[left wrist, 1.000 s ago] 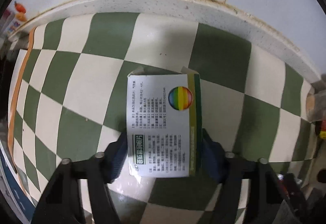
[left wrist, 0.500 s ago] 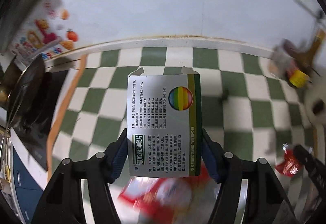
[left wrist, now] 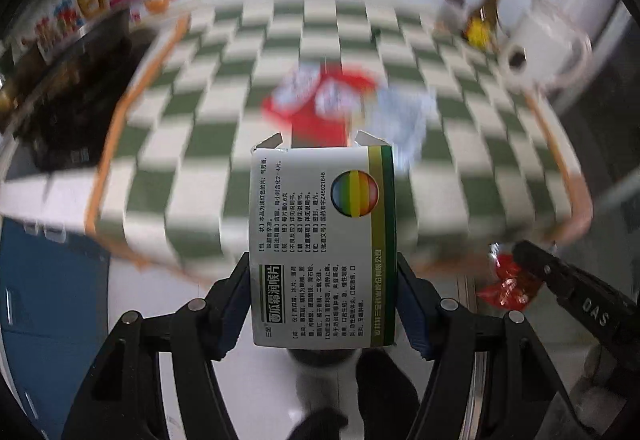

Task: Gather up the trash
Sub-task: 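Carry the box and wrapper down over the bin and open both tools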

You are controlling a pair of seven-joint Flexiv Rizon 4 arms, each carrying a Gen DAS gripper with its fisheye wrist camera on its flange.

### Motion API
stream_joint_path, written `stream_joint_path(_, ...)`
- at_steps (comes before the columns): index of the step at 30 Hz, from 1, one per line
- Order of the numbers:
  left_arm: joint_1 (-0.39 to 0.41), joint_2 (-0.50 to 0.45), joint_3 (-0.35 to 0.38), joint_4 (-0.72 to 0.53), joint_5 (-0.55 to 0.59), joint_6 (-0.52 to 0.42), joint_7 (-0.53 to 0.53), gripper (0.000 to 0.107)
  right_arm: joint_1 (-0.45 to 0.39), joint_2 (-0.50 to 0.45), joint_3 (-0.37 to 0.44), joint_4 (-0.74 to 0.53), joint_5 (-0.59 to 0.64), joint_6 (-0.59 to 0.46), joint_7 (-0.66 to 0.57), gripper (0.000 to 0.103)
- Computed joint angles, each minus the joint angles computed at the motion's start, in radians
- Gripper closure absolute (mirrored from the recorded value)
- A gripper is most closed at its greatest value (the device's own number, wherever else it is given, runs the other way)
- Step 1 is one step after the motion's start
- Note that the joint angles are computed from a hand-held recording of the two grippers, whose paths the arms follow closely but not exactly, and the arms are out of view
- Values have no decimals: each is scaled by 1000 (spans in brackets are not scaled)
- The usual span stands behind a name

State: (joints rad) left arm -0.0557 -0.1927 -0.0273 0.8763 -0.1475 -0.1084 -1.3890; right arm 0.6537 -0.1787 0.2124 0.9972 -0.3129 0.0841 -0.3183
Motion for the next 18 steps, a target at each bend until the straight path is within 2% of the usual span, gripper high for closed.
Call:
stream_joint_path(4, -6, 133, 38, 276, 38, -21, 47, 44, -23, 103, 56, 234, 114, 77, 110, 96)
stream_joint_path(9, -13, 180, 42, 538, 110, 30, 16, 44, -62, 163, 100, 500, 260, 239, 156, 96)
stream_joint_path(14, -28, 148, 34, 776, 138, 194, -20, 44, -76, 131, 115, 732, 331, 459, 124, 96)
stream_joint_path(18, -45, 78, 23, 912, 160, 355, -32, 44, -73, 43, 115, 869, 366, 652, 93, 96)
